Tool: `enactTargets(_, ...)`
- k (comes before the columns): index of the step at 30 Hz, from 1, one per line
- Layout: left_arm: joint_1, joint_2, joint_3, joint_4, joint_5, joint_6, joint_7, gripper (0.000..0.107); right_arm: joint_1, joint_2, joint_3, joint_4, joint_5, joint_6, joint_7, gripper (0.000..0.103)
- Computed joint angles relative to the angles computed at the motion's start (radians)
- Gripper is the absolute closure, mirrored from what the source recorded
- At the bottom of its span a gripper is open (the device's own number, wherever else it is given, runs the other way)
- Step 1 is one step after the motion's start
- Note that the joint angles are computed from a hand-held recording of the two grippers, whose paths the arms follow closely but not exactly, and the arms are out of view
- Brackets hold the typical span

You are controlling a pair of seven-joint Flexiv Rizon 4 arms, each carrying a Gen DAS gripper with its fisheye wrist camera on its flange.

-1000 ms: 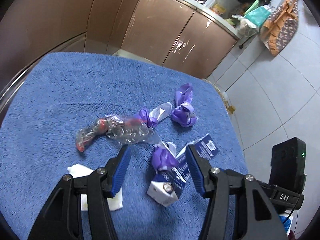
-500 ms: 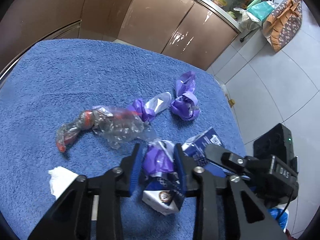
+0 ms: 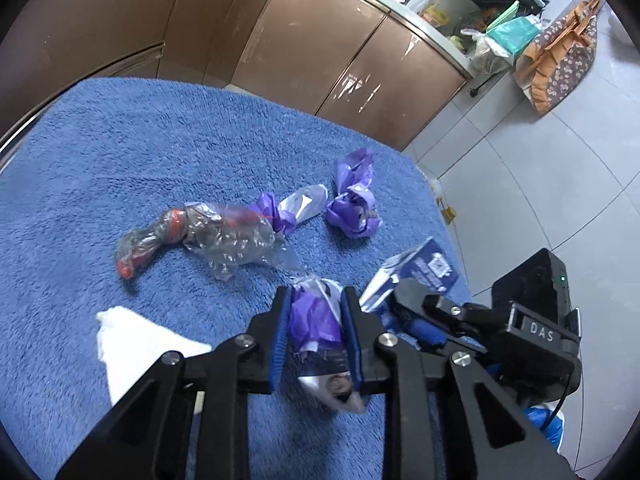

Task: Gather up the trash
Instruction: 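Grasp the purple wrapper with the left tool while the right tool grasps the milk carton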

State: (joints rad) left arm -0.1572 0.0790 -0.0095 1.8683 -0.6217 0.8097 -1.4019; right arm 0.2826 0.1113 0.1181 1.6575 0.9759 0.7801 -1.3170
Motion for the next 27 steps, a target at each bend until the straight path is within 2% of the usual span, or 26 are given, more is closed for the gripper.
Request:
enactTargets(14,-0.005,0.168,0.023,0.019,0.106,-0.006,-0.093,0.083,0.031,0.166,-0.021,0.04,-0.173,0.04,0.019,0.075)
enactTargets(27,-0.037,0.239,-0.005,-0.023,0.2,-0.031,-0.173,0.083,0.088,0.326,-0.075,0.114,-0.283,0.078,0.041,0.075)
